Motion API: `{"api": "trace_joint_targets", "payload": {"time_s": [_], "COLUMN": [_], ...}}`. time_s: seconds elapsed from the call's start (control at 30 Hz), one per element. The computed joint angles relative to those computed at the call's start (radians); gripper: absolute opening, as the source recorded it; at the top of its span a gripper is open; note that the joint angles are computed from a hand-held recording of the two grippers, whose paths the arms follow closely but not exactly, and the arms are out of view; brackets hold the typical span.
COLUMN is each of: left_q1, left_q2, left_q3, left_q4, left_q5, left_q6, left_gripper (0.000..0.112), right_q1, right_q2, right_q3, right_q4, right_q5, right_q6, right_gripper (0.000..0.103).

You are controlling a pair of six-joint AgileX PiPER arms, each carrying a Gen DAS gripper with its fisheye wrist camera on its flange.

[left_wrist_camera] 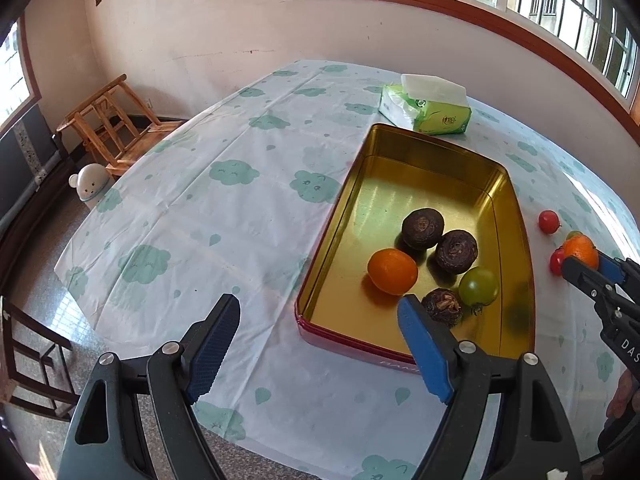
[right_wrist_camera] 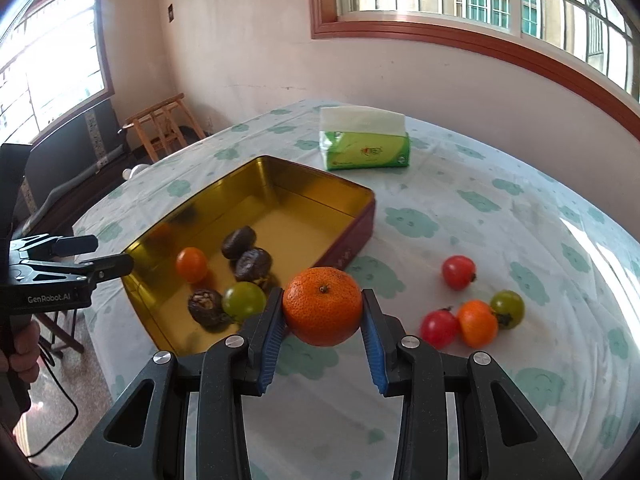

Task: Organize fruits
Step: 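Withdraw the left gripper from the tin while the right gripper carries the orange toward it, then lower the orange into the tin and open the right gripper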

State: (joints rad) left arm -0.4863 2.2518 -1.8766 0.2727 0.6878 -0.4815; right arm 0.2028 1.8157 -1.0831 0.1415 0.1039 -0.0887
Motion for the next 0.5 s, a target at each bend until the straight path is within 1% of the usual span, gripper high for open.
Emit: {"api": "trace_joint_targets", "payload": {"time_s": [0.13,0.3,0.37,0.5], "left_q1": [0.017,0.038,0.047,0.065], "left_q2": [-0.012,-0.021,-0.026,-0.034], "left_q3": [0.024,0.047,0.056,0.071], "left_q4": [0.006,0.008,0.011,0.004], "left_q5": [-0.011,-0.014,-0.016,-0.019], "left_q6": [-0.017,-0.033,-0.042,-0.05], "left_gripper": [0.079,0.079,0.079,0.079], "right_q1": [0.044,0.078,0.088,0.095], "right_q2": [0.033,0.097,0.118,0.153], "right_q3": [-0.05,-0.133,-0.16,-0.206], "right_q4": [-0.055,-0.069,-0.103,-0.105], "right_q5": [0.025,0.064,0.076,0.101], "right_q6": [0.03,0.027,0.057,0.056], "right_gripper": [0.038,0.038,0.038,0.038]}}
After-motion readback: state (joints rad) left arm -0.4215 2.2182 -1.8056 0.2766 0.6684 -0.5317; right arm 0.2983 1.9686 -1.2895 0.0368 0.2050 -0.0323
